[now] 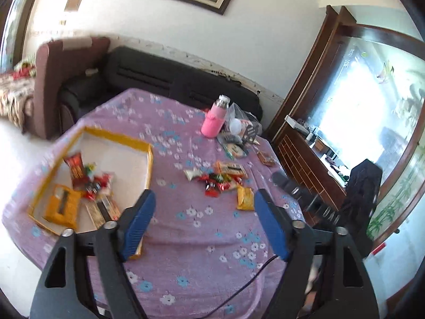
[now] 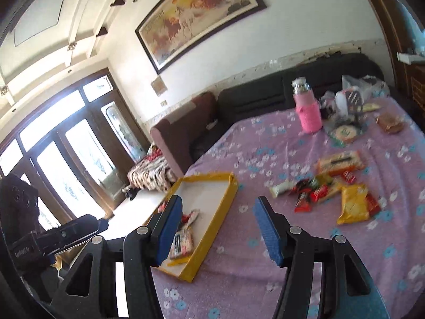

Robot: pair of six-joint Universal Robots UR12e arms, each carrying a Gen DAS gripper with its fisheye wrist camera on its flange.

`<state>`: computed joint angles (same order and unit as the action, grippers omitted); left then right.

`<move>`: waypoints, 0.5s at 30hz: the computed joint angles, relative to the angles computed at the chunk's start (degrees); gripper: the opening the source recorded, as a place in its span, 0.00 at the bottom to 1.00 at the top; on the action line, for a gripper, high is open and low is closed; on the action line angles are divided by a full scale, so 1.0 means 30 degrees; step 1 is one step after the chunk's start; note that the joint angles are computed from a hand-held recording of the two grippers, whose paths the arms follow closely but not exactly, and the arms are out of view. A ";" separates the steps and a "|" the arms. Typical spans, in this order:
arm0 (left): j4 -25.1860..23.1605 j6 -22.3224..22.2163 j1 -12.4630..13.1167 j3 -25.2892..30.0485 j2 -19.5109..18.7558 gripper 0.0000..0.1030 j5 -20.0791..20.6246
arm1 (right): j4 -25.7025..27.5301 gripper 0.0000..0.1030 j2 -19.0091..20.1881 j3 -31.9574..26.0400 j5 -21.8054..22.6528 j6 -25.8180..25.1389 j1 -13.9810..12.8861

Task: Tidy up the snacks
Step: 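Raise both tools away from the tray and return over the pile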

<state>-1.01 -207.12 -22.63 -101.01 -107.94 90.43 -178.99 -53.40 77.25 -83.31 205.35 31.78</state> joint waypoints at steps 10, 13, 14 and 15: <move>0.0940 0.3015 -0.0604 0.1867 0.0916 0.80 0.3119 | 0.0400 0.70 -0.2058 -0.1249 -0.2523 -0.0739 -0.1402; 0.1781 0.3442 -0.0301 0.1943 0.0534 0.81 0.2590 | 0.0507 0.77 -0.2219 -0.0735 -0.3597 -0.0552 -0.1727; 0.1922 0.3335 -0.0178 0.1924 0.0364 0.82 0.2229 | 0.0552 0.77 -0.2207 -0.0459 -0.3550 -0.0302 -0.1831; 0.1919 0.2922 0.0088 0.1895 0.0024 0.82 0.1452 | 0.0785 0.77 -0.2117 -0.0244 -0.3271 0.0066 -0.1993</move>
